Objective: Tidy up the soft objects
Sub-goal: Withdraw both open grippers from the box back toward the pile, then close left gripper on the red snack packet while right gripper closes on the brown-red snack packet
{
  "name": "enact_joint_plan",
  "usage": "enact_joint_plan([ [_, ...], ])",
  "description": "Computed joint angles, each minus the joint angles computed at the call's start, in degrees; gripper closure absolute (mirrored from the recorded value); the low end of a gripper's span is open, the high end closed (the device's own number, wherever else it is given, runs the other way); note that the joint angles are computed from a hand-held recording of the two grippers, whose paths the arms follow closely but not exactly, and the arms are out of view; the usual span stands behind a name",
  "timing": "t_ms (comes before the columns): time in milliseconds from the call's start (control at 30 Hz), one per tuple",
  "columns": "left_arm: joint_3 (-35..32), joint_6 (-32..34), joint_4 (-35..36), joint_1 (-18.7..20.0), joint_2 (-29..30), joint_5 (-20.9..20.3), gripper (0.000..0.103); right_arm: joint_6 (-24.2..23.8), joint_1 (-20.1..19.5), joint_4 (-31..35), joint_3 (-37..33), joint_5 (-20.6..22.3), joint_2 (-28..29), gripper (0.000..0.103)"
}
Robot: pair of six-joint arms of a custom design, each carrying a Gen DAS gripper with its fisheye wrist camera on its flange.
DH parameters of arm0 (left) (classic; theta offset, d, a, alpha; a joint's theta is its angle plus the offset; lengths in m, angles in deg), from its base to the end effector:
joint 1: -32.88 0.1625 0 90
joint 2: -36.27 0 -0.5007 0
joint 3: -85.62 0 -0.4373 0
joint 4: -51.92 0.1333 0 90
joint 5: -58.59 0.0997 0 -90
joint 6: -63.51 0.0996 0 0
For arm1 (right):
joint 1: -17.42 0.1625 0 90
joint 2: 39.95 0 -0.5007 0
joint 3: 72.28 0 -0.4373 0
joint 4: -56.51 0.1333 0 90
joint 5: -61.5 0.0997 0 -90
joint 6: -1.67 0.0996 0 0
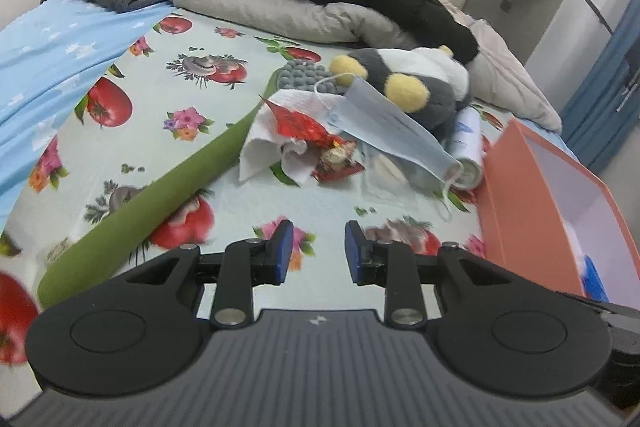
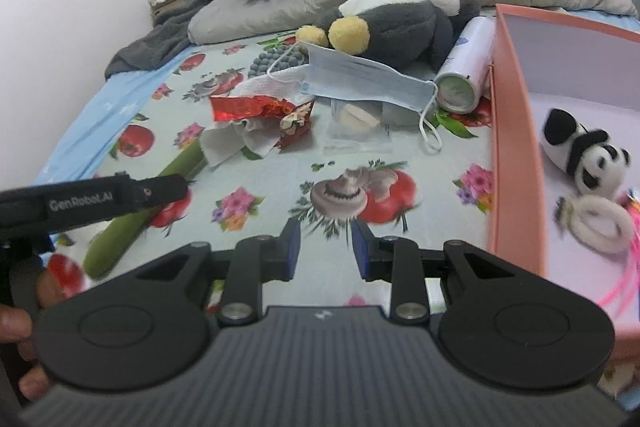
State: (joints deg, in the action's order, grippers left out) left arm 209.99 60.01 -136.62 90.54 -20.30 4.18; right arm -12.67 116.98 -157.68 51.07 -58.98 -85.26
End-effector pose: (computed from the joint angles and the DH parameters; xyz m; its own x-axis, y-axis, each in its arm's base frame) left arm -0.1423 -0.5824 0.1568 -0.8727 0.1390 -0.4681 0.4073 0.7360 -0.5407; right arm 0.1769 -0.5520 0.1031 -0.8537 0.0416 0.5191 -0.3370 0.7158 -0.6117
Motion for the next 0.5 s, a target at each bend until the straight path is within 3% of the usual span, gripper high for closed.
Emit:
enact_joint_plan([
  [67,-2.07,1.17,-0.12,1.26,1.26,-0.59,0.070,-0.46,-0.61,0.02,-1.98,0.09,1.12,0.042],
  [300,-10.10,5.63,-0.59,5.02,5.99,-2.83,0.070,-3.27,-2.45,1.32,-9.59,-0.32,5.27,0.044],
  [500,-15.65,6.71,-0.66,7.61,9.21,-5.02,0.070,-5.39,-3.94,1.34,-16.16,-3.08,9.31,0.044],
])
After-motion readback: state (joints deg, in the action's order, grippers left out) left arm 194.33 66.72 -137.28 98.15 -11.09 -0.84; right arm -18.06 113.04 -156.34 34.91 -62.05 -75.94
